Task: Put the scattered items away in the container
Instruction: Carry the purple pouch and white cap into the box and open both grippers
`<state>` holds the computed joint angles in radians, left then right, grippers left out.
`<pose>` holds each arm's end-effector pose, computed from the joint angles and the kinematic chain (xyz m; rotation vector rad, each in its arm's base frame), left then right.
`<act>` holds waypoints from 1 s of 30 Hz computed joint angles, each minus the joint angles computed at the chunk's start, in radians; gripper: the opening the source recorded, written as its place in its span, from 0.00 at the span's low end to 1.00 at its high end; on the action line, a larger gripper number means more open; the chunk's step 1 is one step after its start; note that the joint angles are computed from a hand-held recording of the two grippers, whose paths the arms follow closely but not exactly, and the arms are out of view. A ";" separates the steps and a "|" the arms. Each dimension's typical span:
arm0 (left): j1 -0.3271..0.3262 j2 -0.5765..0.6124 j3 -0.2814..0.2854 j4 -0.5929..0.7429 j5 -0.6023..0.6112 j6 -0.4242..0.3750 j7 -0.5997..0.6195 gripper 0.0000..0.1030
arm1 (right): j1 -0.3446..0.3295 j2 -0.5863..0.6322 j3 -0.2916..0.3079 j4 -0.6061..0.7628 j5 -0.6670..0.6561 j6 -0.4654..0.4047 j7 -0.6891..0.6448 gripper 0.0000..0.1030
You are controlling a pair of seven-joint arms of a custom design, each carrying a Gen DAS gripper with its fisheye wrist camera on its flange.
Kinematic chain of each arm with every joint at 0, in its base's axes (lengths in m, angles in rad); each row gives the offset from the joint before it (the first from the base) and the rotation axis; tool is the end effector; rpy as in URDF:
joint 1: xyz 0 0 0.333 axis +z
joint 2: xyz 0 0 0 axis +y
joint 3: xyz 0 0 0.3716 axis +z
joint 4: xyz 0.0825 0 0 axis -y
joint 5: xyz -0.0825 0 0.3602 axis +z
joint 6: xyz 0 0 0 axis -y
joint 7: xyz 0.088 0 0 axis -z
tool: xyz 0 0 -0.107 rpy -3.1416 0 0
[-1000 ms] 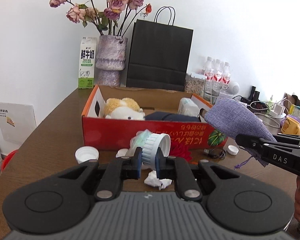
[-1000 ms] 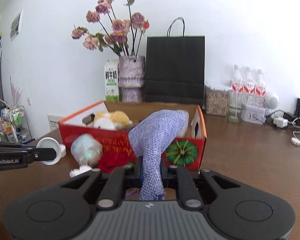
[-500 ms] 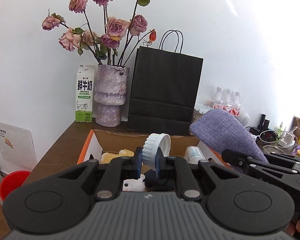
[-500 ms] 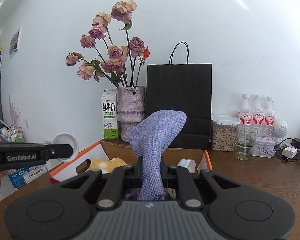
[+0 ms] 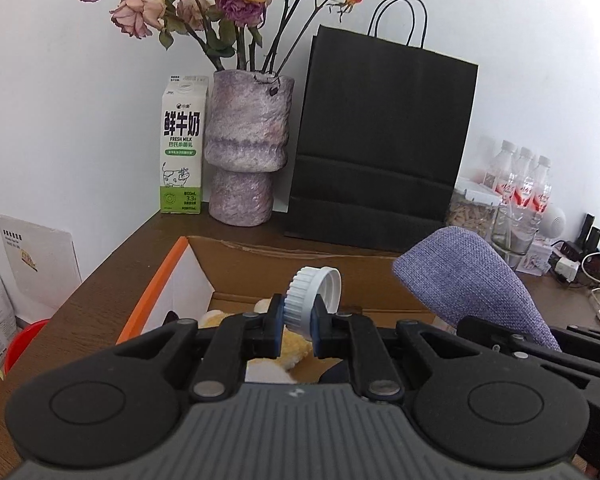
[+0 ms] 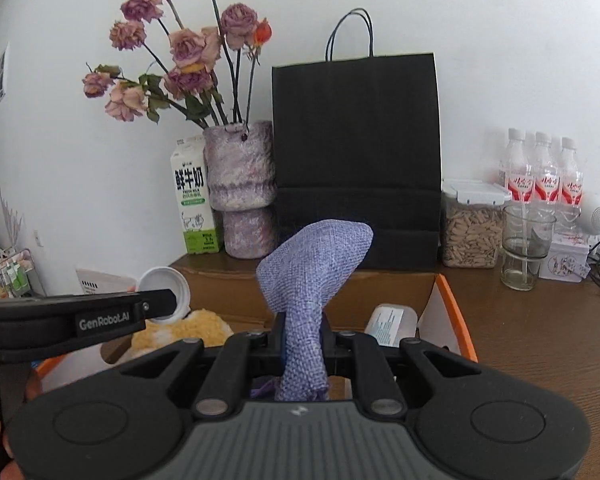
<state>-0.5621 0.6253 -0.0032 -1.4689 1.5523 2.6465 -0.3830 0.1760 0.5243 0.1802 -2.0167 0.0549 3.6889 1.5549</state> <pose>0.6242 -0.4267 0.4099 -1.6583 1.4603 -1.0285 0.6303 0.2033 0.4028 -1.6110 1.2848 -0.7081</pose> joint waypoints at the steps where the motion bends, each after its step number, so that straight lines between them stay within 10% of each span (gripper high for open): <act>1: 0.002 0.003 -0.001 0.000 -0.006 -0.001 0.009 0.13 | 0.005 0.007 -0.006 0.009 0.006 -0.012 -0.004 0.11; 16: -0.033 -0.007 0.002 -0.024 0.036 -0.088 0.005 0.18 | 0.011 0.001 -0.007 -0.017 0.018 -0.009 -0.039 0.15; 19: -0.052 -0.016 0.002 -0.032 0.053 -0.165 -0.021 0.94 | 0.024 -0.015 -0.021 -0.024 0.031 -0.029 -0.055 0.46; 20: -0.061 -0.021 0.005 -0.036 0.069 -0.196 -0.042 1.00 | 0.032 -0.022 -0.028 -0.027 0.038 -0.037 -0.065 0.78; 21: -0.067 -0.026 0.005 -0.043 0.091 -0.219 -0.063 1.00 | 0.046 -0.031 -0.042 -0.032 0.050 -0.041 -0.083 0.98; 30: -0.039 -0.056 -0.041 -0.069 0.136 -0.239 -0.112 1.00 | 0.102 -0.088 -0.080 -0.072 0.149 -0.006 -0.171 1.00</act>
